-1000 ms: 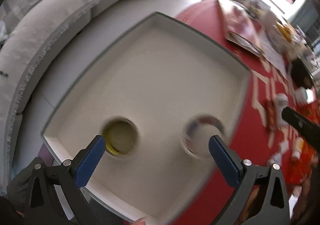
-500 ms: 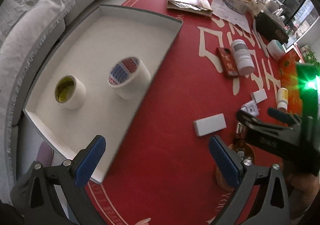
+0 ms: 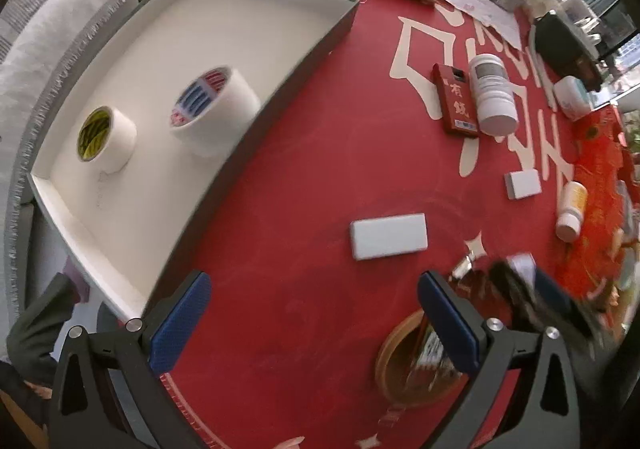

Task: Organize rigid objects
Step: 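Grasp the white plug with right tool while left tool grasps white rectangular block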

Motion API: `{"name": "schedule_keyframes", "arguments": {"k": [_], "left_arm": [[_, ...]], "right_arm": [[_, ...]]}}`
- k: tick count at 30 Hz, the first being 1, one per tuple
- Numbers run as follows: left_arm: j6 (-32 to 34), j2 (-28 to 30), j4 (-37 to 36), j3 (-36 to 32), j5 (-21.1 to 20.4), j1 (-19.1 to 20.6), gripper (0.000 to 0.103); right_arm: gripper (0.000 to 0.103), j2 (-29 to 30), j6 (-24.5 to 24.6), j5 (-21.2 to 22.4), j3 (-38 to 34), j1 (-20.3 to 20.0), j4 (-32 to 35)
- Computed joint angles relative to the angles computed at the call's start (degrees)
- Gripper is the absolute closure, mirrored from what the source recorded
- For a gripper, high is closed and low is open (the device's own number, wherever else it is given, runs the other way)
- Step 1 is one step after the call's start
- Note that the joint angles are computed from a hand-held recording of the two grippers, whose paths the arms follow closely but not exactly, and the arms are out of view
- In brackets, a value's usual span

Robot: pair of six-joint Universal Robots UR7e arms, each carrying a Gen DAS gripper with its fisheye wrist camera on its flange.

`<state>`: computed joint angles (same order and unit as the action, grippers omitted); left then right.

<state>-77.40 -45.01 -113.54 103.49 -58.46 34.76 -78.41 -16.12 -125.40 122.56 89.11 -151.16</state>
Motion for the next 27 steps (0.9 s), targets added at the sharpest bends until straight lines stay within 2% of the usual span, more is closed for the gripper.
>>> {"name": "schedule_keyframes", "arguments": {"k": [4,6,9,10,11,14,18,21,25,26,27], "left_arm": [[0.0,4.6,3.2,-4.5,-0.3,2.1,0.000],[0.5,5.1,0.5,-4.0,-0.1,2.5,0.000],[1.5,6.1,0.6,-5.0,0.1,2.7,0.000],[2.3,6.8,1.7,-5.8,-0.9,3.2,0.000],[1.9,6.8,1.6,-5.6,0.4,2.8,0.000],[1.9,6.1,1.7,-5.5,-1.7,3.8,0.000],[-0.6,5.5,1.1,-5.0,-0.4,4.1,0.000],[2.8,6.0,0.8,-5.0,0.9,3.5,0.000],[7.2,6.0,0.5,-5.2,0.7,3.5,0.000],[9.2,6.1,-0.1,-5.1,0.9,3.3,0.001],[11.0,6.4,-0.9,-5.0,1.4,3.0,0.007]], "right_arm": [[0.044,-5.9,1.4,2.3,3.2,-1.0,1.2],[0.044,-8.2,1.7,3.2,4.1,-1.1,2.4],[0.044,-11.1,1.8,5.1,5.5,-2.1,3.3],[0.044,-11.6,2.1,5.5,5.5,-2.1,3.9],[0.044,-11.7,2.6,5.6,5.7,-2.0,3.8],[0.044,-11.4,3.4,7.2,5.9,-2.5,3.6],[0.044,-11.9,3.3,7.9,6.2,-2.7,3.5],[0.044,-12.3,3.5,8.0,6.4,-2.8,3.5],[0.044,-13.1,4.0,8.4,6.8,-3.3,3.8],[0.044,-13.3,4.1,8.6,6.9,-3.3,3.8],[0.044,-13.5,4.2,8.9,7.0,-3.4,3.9]]}}
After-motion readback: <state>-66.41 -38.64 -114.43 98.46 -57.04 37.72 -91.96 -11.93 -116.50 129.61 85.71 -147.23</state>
